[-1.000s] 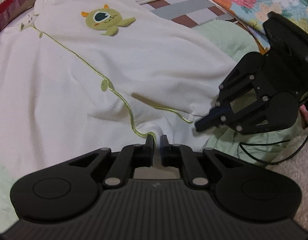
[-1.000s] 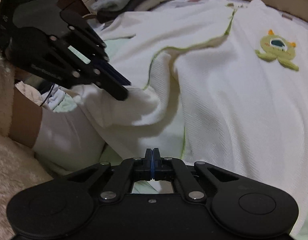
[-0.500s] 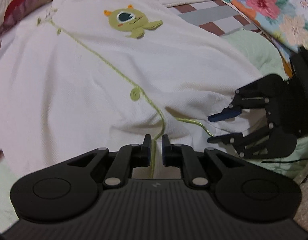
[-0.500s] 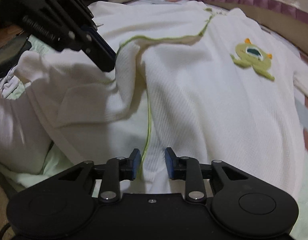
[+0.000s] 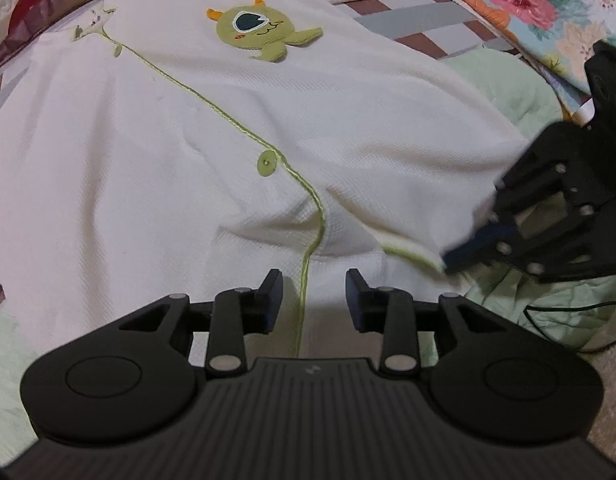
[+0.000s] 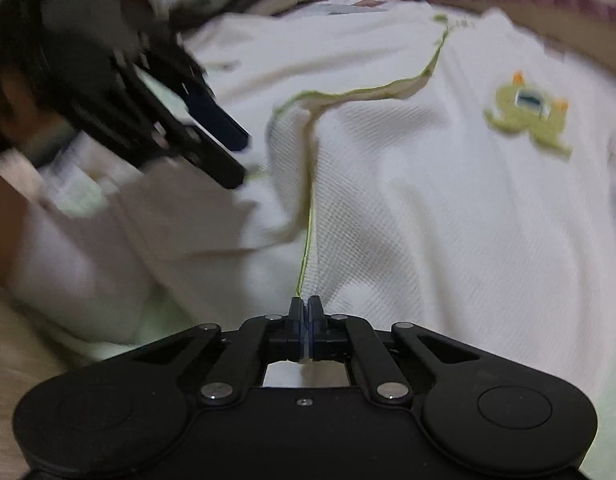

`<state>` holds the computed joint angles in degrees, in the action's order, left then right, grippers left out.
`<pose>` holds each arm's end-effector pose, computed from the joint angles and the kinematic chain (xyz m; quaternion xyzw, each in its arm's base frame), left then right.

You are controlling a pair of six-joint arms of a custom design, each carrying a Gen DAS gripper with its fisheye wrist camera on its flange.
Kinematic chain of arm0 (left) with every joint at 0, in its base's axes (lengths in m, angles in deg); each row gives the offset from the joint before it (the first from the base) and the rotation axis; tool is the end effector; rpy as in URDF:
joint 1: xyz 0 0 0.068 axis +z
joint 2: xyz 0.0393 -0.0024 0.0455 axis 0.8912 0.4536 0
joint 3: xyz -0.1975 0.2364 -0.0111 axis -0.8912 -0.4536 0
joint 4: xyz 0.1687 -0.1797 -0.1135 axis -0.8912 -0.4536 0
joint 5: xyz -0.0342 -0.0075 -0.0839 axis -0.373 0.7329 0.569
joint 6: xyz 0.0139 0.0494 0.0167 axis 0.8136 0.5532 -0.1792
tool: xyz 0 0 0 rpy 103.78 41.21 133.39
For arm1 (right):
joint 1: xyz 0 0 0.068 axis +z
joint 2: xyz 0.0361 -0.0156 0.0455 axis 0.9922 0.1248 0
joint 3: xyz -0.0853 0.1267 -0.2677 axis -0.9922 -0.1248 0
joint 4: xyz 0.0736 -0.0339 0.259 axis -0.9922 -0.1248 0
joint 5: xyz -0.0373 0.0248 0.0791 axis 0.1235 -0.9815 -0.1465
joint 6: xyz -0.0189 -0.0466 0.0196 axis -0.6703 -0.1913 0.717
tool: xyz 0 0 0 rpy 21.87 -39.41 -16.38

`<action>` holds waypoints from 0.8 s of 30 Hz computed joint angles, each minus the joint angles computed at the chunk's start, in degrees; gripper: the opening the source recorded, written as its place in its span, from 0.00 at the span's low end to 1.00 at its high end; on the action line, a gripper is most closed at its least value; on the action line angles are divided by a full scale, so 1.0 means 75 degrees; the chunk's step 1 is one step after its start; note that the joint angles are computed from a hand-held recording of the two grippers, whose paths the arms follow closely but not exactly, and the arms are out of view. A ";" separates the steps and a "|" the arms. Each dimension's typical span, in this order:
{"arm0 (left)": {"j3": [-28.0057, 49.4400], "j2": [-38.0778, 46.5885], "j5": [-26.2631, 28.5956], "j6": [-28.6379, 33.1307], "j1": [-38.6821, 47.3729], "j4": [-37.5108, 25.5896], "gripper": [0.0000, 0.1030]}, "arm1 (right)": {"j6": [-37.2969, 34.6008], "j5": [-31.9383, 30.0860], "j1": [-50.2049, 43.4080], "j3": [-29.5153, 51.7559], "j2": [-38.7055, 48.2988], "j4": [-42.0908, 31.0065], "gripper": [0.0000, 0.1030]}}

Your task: Fold clothes

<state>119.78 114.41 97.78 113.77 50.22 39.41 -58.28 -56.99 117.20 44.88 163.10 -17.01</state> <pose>0.3864 -0.1004 0.1949 0.4223 0.8850 -0.1547 0.1208 0.2801 0.2015 0.1616 -0.1586 0.9309 0.2394 0.2259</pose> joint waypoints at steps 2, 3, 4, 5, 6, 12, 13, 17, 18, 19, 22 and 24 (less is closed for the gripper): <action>0.0169 0.0150 0.0361 -0.0153 0.0180 -0.0249 0.33 | 0.0934 -0.1491 -0.0402 -0.0583 -0.0142 0.1188 0.02; 0.0205 0.0207 0.0505 -0.0260 0.0259 -0.0306 0.33 | 0.1477 -0.2260 -0.0553 -0.0893 -0.0061 0.2099 0.02; 0.0196 0.0243 0.0588 -0.0352 0.0327 -0.0315 0.35 | 0.2047 -0.2927 -0.0675 -0.1113 0.0154 0.3009 0.02; 0.0189 0.0282 0.0670 -0.0444 0.0394 -0.0324 0.36 | 0.2152 -0.3063 -0.0638 -0.1020 0.0381 0.3113 0.02; 0.0166 0.0304 0.0719 -0.0508 0.0449 -0.0324 0.37 | 0.1694 -0.2540 -0.0407 -0.0678 0.0415 0.2259 0.02; -0.0084 0.0401 0.0604 -0.0238 0.0575 -0.0369 0.50 | 0.0990 -0.0857 0.0239 -0.0105 0.0104 0.0658 0.22; -0.0071 0.0487 0.0636 -0.0262 0.0582 -0.0394 0.51 | 0.0877 -0.0566 0.0296 -0.0047 0.0006 0.0510 0.31; -0.0114 0.0707 0.0689 -0.0724 0.0497 -0.0047 0.55 | 0.0567 0.0099 0.0455 0.0441 0.0216 0.0042 0.43; -0.0192 0.0691 0.0754 -0.0680 0.0504 0.0076 0.52 | 0.0610 0.0122 0.0511 0.0523 0.0303 0.0020 0.44; -0.0241 0.0675 0.0833 -0.0623 0.0519 0.0119 0.35 | 0.0615 0.0118 0.0573 0.0590 0.0406 0.0030 0.44; -0.0144 0.0636 0.1254 -0.0361 0.0656 -0.0384 0.04 | 0.0255 0.0075 0.0519 0.0864 0.0865 0.0003 0.51; 0.0066 0.0503 0.2103 -0.0271 0.0973 -0.0884 0.04 | 0.0215 -0.0064 0.0474 0.0988 0.1124 0.0139 0.52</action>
<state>120.28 118.18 113.55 111.74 57.52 32.78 -56.67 -57.47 120.76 52.29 171.53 -15.97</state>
